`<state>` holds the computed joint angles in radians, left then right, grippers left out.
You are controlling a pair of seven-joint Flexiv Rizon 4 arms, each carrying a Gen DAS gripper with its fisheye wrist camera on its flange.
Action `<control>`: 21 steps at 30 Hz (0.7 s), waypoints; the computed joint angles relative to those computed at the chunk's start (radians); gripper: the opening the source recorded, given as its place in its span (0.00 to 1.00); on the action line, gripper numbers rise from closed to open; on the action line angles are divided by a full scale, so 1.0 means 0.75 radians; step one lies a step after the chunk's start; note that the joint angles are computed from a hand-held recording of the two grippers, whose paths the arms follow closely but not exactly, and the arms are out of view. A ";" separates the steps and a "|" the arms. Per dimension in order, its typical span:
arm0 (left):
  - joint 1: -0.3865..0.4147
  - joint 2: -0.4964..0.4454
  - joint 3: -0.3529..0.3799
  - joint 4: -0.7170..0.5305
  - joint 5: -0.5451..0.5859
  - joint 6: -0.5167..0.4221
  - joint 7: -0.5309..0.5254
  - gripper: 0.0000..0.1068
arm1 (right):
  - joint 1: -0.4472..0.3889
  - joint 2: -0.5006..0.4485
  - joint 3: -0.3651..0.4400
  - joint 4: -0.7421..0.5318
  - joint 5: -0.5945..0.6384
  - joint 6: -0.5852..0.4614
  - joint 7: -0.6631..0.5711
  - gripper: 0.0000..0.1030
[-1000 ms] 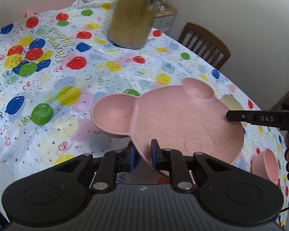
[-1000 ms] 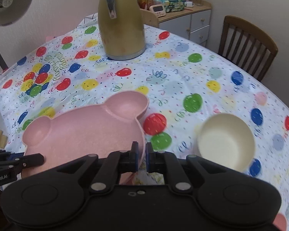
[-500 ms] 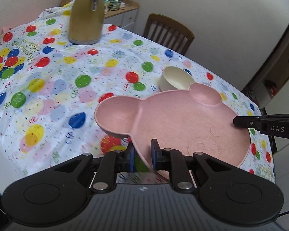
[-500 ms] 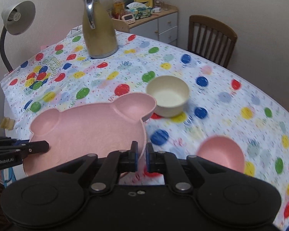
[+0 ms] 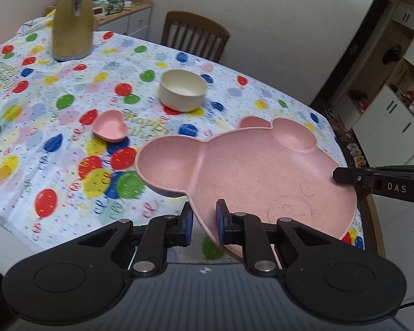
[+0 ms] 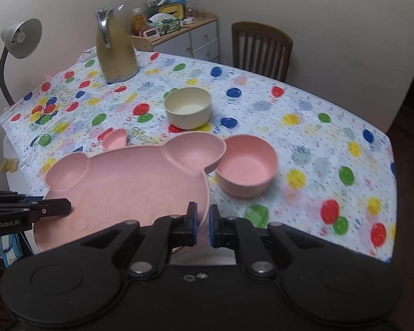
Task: Organize plates and bowls
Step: 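Lift the pink bear-shaped plate with both tools and carry it toward the pink bowl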
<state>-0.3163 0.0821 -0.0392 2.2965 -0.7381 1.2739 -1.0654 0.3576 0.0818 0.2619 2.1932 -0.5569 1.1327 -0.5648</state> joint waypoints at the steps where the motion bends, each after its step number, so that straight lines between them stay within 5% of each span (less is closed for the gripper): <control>1: -0.011 0.004 -0.009 0.006 -0.002 0.003 0.001 0.15 | -0.007 0.030 0.003 0.029 0.005 0.000 0.012 0.07; 11: -0.116 -0.071 -0.090 0.012 -0.006 0.060 0.001 0.15 | -0.104 0.291 0.065 0.308 0.058 -0.024 0.165 0.07; 21: -0.129 -0.163 -0.136 0.017 0.056 0.121 -0.022 0.15 | -0.172 0.361 0.109 0.482 0.007 0.046 0.323 0.08</control>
<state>-0.4134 -0.0402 -0.1412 2.3090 -0.6959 1.3648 -1.0821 0.2285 0.3524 0.3436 2.5546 -0.5519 1.1674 -0.3224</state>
